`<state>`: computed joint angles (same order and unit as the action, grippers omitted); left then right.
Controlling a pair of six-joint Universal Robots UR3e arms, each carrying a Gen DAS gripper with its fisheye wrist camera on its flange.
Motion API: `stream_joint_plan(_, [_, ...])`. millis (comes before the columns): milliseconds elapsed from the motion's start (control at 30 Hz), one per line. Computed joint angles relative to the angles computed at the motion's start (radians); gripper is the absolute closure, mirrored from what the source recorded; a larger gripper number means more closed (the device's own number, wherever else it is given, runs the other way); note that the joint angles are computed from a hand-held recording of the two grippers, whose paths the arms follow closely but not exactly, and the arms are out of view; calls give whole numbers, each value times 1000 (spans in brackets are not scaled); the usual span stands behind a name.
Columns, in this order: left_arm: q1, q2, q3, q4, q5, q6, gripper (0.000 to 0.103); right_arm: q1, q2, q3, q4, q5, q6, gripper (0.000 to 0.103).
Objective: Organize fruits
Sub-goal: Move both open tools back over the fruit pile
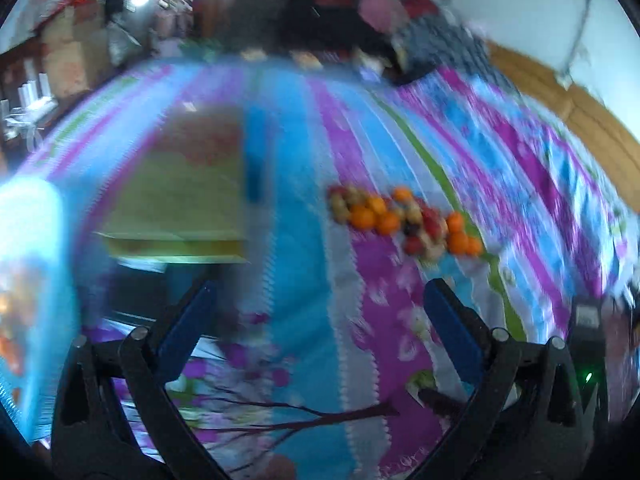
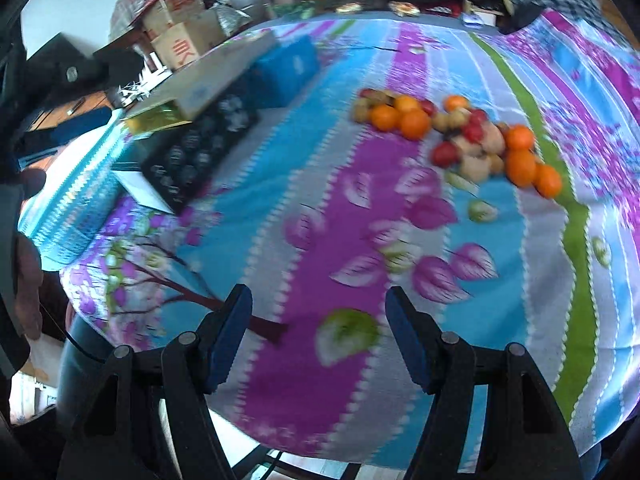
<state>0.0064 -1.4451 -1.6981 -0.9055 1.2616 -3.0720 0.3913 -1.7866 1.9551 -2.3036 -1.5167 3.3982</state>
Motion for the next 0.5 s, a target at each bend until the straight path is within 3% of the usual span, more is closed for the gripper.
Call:
stream_joint_plan(100, [-91,-118,52,6,39,7,0,-76,-93,120,-33,9,-30,31])
stream_joint_plan(233, [-159,-268,121,55,10,6,2,-208,-254,267,-62,34,-94,31])
stream_joint_plan(367, [-212,-457,276,57,7,16,19,-341,-372,345,-67,76,-157,31])
stream_joint_plan(500, [-257,-653,483,-19,-35,67,42,-454,-425,383,-45,118,-202,31])
